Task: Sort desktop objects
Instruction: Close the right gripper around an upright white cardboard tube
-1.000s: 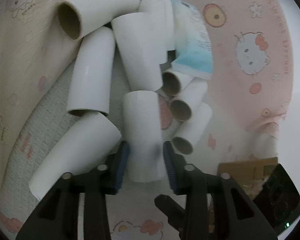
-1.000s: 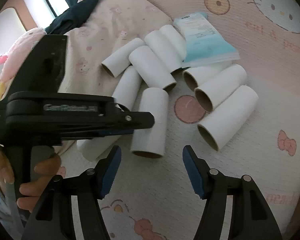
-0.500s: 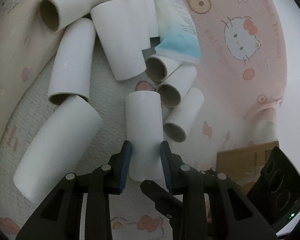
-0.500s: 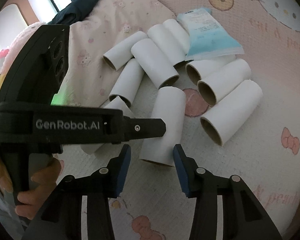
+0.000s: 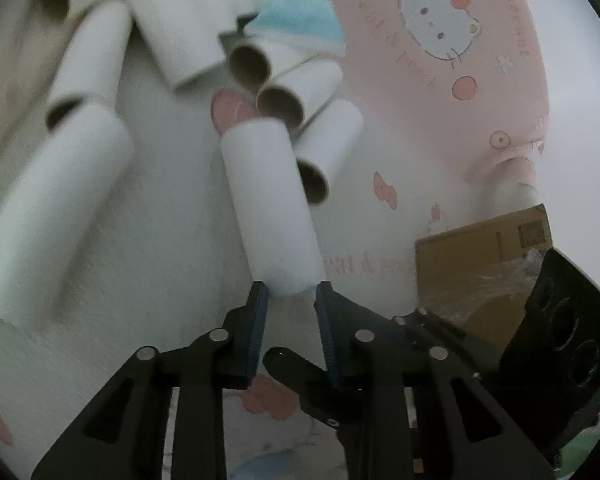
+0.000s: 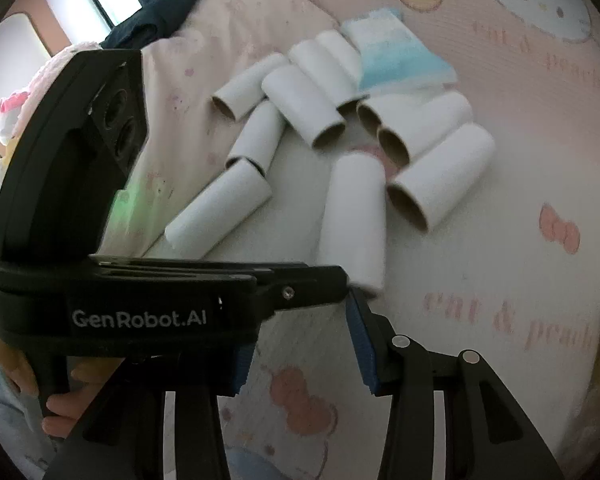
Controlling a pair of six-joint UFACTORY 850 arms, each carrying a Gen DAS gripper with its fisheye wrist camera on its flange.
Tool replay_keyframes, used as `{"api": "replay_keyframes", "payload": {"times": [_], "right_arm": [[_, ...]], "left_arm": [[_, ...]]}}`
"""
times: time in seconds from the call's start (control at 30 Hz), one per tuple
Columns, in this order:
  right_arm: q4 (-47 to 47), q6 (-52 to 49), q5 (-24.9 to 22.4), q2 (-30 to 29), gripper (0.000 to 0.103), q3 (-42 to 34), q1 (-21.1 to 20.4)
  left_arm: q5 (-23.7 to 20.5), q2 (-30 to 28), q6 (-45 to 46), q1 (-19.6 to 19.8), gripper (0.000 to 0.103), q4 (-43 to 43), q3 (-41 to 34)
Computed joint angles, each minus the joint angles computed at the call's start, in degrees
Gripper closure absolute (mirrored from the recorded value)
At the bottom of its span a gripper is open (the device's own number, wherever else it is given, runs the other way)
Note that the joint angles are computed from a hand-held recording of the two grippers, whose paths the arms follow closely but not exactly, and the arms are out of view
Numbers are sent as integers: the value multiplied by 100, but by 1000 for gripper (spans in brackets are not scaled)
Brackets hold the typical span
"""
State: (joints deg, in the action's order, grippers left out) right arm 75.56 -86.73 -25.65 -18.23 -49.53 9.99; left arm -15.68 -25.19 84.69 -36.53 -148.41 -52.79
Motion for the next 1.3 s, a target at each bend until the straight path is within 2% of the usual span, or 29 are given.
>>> {"api": "replay_keyframes", "payload": {"times": [0.07, 0.2, 0.3, 0.33, 0.43, 0.6, 0.73, 0.9, 1.07, 1.1, 1.2, 1.3], "right_arm": [[-33, 42, 13, -18, 62, 18, -38], [-7, 98, -243, 35, 62, 9, -227], [56, -94, -696, 58, 61, -44, -373], [223, -273, -614, 108, 59, -15, -364], [152, -245, -315, 99, 53, -100, -257], [26, -267, 203, -42, 53, -306, -18], [-46, -128, 361, -213, 53, -475, 57], [-285, 670, -98, -636, 53, -831, -128], [-470, 1226, -446, -887, 53, -1026, -310], [-499, 1290, -461, -917, 53, -1045, -329], [-622, 1436, -516, -958, 53, -1063, -353], [-641, 1453, -489, -968, 53, -1059, -348]], "left_arm": [[-280, -49, -439, 41, 76, 185, 45], [-497, 82, -94, 89, 76, -282, 182], [-324, 184, 363, 105, 62, -612, 168], [-276, 212, 588, 115, 56, -806, 173], [-146, 273, 1518, 151, 51, -1712, 177], [-299, 218, 1303, 338, 49, -1516, 104], [-418, 66, 1307, 406, 49, -1482, -51], [-687, -198, 562, 539, 49, -1250, -121], [-629, -425, -433, 649, 52, -444, -249], [-834, -467, -495, 673, 52, -425, -225], [-997, -523, -612, 696, 56, -375, -239], [-843, -545, -536, 674, 56, -315, -334]]}}
